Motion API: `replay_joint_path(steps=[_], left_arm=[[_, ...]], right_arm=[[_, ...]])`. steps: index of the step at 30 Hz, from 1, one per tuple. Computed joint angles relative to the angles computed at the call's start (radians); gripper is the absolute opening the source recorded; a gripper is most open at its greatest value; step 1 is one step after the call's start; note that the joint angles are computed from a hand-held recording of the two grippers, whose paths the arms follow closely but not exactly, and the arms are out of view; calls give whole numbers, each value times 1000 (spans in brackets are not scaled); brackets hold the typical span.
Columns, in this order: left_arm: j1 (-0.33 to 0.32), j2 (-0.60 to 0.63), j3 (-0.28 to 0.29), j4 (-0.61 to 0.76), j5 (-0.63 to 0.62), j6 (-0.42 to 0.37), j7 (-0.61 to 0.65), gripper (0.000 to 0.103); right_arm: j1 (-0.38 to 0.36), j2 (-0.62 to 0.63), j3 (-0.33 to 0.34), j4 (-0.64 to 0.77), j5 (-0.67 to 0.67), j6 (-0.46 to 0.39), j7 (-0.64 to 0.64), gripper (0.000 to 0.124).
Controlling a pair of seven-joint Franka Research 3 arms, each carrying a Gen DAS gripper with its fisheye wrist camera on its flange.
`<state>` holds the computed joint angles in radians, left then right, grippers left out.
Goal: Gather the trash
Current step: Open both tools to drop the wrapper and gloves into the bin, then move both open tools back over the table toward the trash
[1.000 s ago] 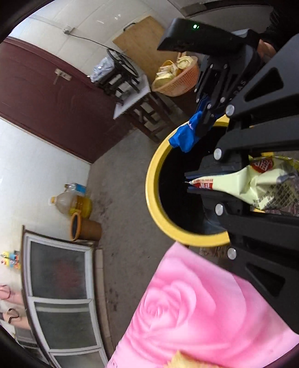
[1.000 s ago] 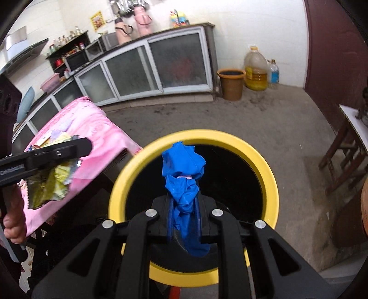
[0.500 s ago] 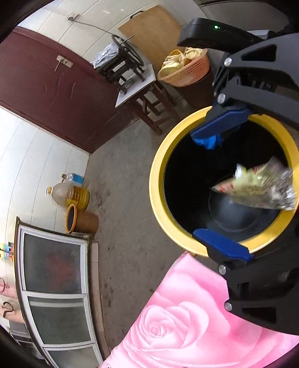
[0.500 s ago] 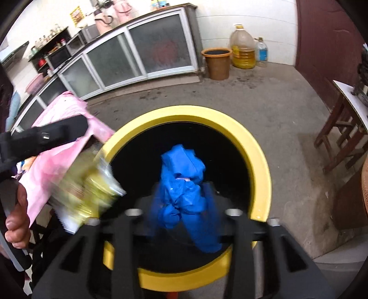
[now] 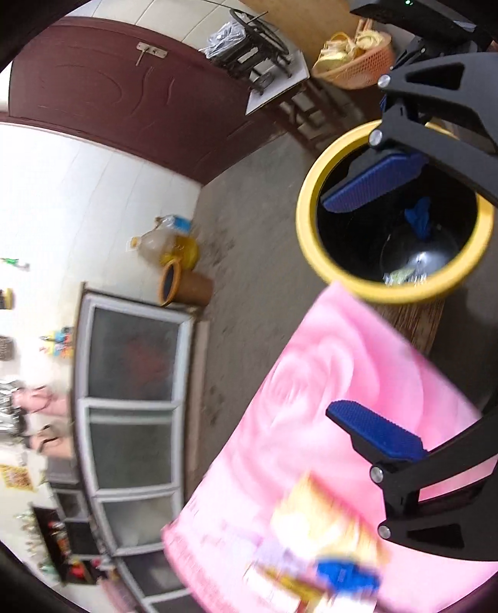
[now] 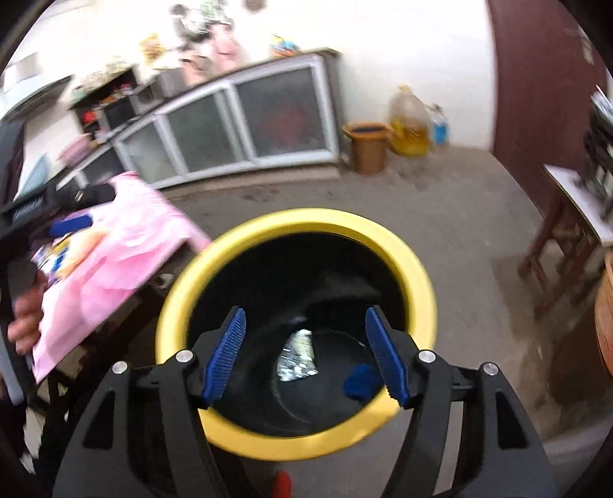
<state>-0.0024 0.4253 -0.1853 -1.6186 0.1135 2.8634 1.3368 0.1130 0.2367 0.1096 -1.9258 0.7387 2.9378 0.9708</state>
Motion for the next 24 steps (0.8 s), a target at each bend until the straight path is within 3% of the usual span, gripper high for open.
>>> replay_joint_path(steps=[3, 6, 9, 11, 14, 17, 24], left_arm=[[32, -98, 13, -106, 1, 48, 3, 95], [79, -198, 17, -212, -34, 73, 23, 95], [131, -322, 21, -355, -114, 133, 94, 95], [134, -409, 56, -454, -126, 180, 110, 95], [162, -559, 99, -617, -14, 244, 38, 95], [229, -723, 124, -774, 104, 241, -35, 95], [248, -950, 223, -1000, 186, 164, 5, 95]], right_arm=[[-32, -13, 77, 20, 148, -19, -186, 62], [-9, -16, 95, 49, 239, -53, -299, 62], [43, -10, 91, 80, 242, -68, -351, 62], [69, 1, 91, 106, 234, -95, -379, 62], [102, 26, 100, 161, 225, -147, -405, 62], [129, 55, 112, 223, 216, -195, -441, 62], [196, 141, 132, 385, 119, -345, -474, 62]])
